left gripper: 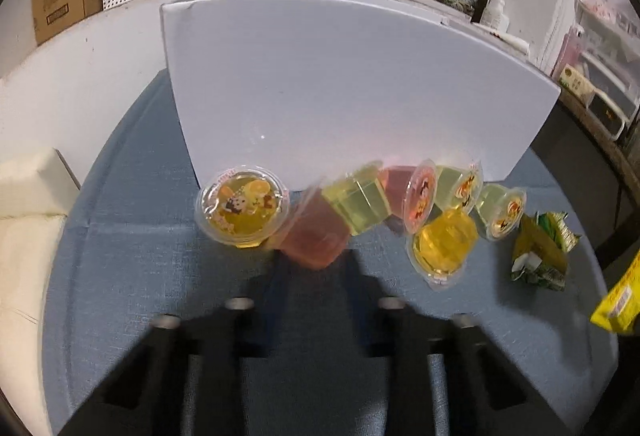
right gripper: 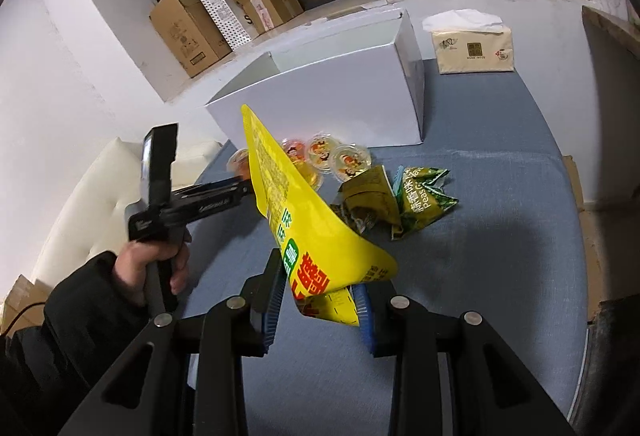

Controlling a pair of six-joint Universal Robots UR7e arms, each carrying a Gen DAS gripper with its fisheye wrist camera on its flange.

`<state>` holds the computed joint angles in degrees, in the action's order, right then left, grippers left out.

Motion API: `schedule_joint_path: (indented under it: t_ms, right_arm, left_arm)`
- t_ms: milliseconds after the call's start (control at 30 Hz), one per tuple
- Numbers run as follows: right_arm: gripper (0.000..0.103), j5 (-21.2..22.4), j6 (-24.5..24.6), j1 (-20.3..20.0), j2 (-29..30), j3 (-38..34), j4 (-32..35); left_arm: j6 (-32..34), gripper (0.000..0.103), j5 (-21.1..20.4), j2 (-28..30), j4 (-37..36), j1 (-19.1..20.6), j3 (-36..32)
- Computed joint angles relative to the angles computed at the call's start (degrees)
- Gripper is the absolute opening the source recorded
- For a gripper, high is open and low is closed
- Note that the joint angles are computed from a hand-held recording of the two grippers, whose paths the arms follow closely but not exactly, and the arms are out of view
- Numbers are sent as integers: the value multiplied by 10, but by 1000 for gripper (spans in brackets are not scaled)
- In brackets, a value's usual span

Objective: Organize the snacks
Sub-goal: 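Grasp a pink jelly cup with the left gripper while the right gripper holds the yellow bag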

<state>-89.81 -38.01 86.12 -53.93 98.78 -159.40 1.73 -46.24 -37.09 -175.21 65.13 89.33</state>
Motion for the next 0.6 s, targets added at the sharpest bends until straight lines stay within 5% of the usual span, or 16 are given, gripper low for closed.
schedule_joint_path:
  t_ms: [233, 300, 367, 433, 600]
  right_arm:
    - [35, 2, -4, 1, -1, 8, -7]
    - [35, 4, 0, -1, -1, 8, -4]
    - [35, 7, 1, -1, -1, 10, -6]
    - [35, 10, 1, -2, -2, 12, -6]
    - [35, 10, 3, -3, -2, 14, -8]
  left_arm:
    - [-8, 12, 11, -10, -23, -6, 19]
    - [-13, 26, 37, -9, -16, -12, 18]
    - [2, 59, 49, -1, -28, -14, 12]
    - [15, 75, 51, 4, -37, -15, 7]
    - [7, 79, 57, 28, 2, -7, -42]
